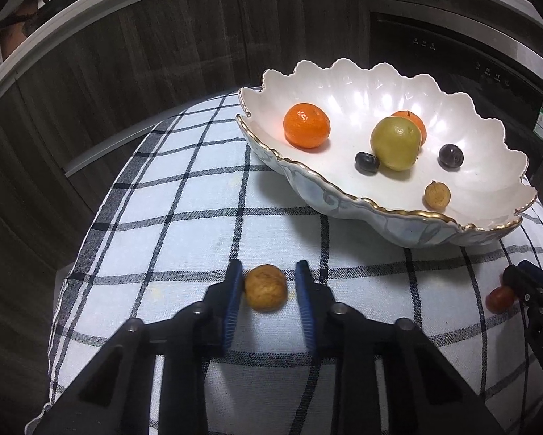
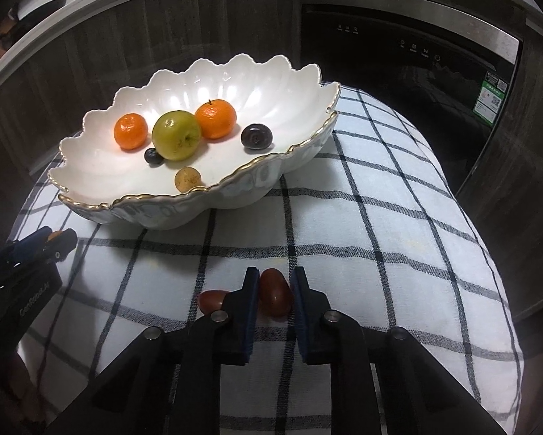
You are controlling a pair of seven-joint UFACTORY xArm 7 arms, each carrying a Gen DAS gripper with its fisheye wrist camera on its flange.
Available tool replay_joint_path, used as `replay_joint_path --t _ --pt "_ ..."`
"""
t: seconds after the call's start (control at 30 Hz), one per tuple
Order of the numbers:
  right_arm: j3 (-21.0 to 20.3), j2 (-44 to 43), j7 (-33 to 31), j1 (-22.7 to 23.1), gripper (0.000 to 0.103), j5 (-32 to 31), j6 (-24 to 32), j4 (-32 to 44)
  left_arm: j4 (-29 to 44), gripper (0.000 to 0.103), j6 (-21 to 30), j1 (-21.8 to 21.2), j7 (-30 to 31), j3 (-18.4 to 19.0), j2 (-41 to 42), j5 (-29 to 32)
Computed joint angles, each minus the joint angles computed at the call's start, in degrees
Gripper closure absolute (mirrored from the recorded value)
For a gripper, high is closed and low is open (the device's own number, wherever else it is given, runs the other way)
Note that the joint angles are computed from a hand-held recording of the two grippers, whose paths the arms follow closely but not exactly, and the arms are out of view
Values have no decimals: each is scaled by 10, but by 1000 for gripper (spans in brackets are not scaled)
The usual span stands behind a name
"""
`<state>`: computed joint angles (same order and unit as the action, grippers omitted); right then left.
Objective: Organize fruits
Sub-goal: 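Grasp the small tan fruit with the left tool while the right tool grasps a red grape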
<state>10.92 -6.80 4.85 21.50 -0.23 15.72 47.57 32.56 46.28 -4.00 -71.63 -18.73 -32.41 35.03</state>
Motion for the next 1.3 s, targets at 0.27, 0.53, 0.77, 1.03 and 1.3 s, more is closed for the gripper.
replay_joint_path --t 0.27,0.53,0.77,1.03,1.3 --pt "-1 -5 -1 0 84 3 -2 -1 -2 78 -8 -3 4 0 -6 -5" --pt "-5 -19 -7 -1 84 11 -5 -5 3 78 -3 -7 13 -6 -19 -10" --pt "-8 -37 -15 0 84 22 -10 -11 10 79 14 -9 21 -15 -40 -15" --pt "-15 -64 -31 6 84 42 -16 -18 25 79 34 -14 32 -28 -63 -23" --pt "-22 -92 -45 12 84 56 -21 -22 43 79 46 -11 39 -40 -78 -22"
